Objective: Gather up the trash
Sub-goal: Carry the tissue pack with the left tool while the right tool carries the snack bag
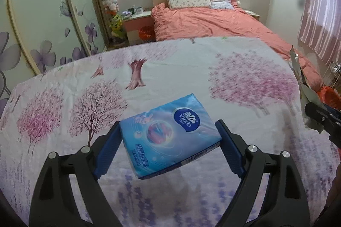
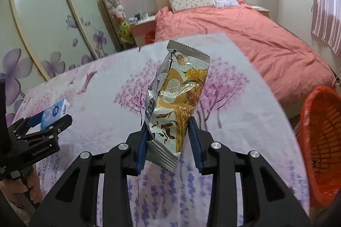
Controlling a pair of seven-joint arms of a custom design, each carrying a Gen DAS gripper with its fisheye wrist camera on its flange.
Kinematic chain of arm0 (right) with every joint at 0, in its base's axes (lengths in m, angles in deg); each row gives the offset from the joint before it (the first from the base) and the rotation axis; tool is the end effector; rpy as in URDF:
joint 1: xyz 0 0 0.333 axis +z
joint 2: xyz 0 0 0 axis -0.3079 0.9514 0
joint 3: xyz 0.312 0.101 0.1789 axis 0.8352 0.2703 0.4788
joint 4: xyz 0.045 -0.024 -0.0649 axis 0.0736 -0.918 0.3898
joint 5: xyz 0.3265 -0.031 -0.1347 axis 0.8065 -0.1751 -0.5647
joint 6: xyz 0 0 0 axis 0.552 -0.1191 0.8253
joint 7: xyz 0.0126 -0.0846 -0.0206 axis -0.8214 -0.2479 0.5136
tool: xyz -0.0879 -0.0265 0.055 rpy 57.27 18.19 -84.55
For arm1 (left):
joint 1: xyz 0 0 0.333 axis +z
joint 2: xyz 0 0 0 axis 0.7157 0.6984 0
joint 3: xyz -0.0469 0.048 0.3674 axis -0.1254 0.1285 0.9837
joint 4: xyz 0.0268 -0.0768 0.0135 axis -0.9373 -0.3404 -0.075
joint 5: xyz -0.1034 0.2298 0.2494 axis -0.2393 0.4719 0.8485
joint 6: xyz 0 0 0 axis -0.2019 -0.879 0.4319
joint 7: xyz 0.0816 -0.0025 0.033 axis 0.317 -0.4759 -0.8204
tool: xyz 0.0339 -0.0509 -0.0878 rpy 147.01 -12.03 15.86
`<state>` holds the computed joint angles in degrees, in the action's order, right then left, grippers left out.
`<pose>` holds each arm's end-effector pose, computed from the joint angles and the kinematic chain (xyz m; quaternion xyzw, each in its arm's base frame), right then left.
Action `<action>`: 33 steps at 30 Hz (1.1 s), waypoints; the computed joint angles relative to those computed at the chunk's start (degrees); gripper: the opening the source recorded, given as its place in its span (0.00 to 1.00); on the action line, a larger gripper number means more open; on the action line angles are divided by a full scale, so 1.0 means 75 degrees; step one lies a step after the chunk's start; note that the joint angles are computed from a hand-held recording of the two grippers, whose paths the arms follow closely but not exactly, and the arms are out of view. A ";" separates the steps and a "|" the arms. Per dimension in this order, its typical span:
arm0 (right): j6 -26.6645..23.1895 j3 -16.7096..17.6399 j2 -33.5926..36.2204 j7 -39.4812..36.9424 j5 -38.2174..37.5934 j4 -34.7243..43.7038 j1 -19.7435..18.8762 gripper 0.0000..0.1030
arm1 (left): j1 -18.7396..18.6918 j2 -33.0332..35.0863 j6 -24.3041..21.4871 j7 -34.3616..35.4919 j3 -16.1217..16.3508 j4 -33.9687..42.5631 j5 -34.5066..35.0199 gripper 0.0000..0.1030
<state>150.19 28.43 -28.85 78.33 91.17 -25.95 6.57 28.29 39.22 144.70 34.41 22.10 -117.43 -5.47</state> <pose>0.6691 0.2850 0.4416 -0.7239 0.5574 -0.1504 0.3776 0.6578 -0.2523 0.4293 -0.7174 0.5868 -0.2102 0.3112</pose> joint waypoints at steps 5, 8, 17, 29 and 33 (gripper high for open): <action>0.0638 0.0504 -0.0527 -0.0525 0.0372 -0.0650 -0.0435 0.35 | -0.0267 -0.0168 -0.0161 -0.0119 -0.0026 0.0171 0.0236 0.82; 0.0948 0.0820 -0.0784 -0.0863 0.0634 -0.0956 -0.0709 0.35 | -0.0405 -0.0262 -0.0259 -0.0177 -0.0073 0.0274 0.0364 0.82; 0.1705 0.1745 -0.1299 -0.1643 0.1317 -0.1566 -0.1492 0.35 | -0.0771 -0.0455 -0.0458 -0.0315 -0.0221 0.0550 0.0741 0.82; 0.2690 0.3502 -0.1733 -0.1308 0.0948 -0.2548 -0.3312 0.35 | -0.1233 -0.0220 -0.0423 -0.0154 -0.0372 0.1247 0.0826 0.82; 0.2828 0.3457 -0.1858 -0.0846 0.0660 -0.2809 -0.3476 0.35 | -0.1398 0.0059 -0.0308 0.0094 -0.0380 0.1651 0.0642 0.82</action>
